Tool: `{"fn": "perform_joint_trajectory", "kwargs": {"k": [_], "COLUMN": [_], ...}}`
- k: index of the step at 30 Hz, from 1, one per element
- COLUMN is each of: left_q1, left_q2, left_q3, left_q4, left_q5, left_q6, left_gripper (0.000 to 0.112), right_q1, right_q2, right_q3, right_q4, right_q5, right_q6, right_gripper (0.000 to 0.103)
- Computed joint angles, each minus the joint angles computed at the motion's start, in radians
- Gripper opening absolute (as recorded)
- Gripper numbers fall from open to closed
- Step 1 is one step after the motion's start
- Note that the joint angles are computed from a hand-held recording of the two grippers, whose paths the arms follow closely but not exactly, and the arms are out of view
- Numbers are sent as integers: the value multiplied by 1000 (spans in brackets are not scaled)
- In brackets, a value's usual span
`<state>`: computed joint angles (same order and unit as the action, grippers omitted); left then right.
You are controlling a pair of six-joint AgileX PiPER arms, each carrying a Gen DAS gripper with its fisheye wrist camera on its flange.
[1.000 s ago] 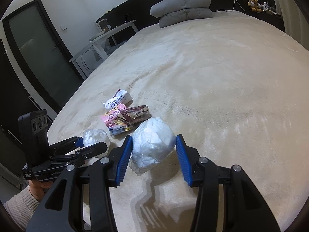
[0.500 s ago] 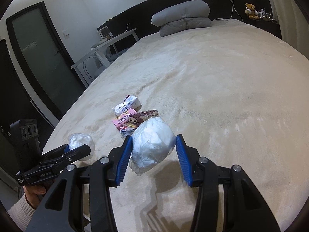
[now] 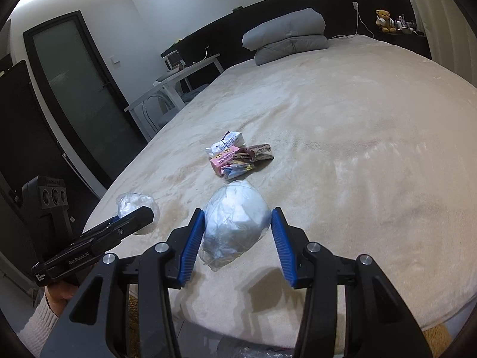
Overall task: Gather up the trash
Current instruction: 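Carry both held white plastic bags off the bed down over the clear bin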
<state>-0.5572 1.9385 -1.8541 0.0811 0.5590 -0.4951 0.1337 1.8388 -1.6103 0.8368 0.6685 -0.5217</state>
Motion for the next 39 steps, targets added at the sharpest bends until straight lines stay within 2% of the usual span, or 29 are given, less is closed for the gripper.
{"fn": "perform_joint_trajectory", "kwargs": {"k": [11, 19, 24, 27, 31, 36, 39], "left_q1": [-126, -231, -274, -295, -319, -331, -317], "left_q2": [-206, -287, -310, -321, -329, -314, -290], "left_q3": [319, 442, 500, 540, 576, 592, 581], "left_q4": [276, 491, 558, 576, 543, 421, 307], "left_q5": [-120, -119, -127, -136, -132, -107, -89], "left_q6": [-339, -590, -697, -750, -743, -666, -565], "left_gripper": [55, 55, 55, 55, 55, 55, 55], "right_q1": [33, 32, 32, 27, 22, 31, 29], "right_q2": [-191, -307, -346, -347, -351, -327, -293], "right_q3": [291, 467, 542, 563, 597, 602, 586], "right_q4": [95, 188, 219, 231, 230, 160, 109], "right_q5": [-91, -109, -112, -94, -56, -30, 2], "right_q6": [-114, -177, -199, -205, -198, -141, -93], "right_gripper": [47, 47, 47, 47, 47, 47, 47]}}
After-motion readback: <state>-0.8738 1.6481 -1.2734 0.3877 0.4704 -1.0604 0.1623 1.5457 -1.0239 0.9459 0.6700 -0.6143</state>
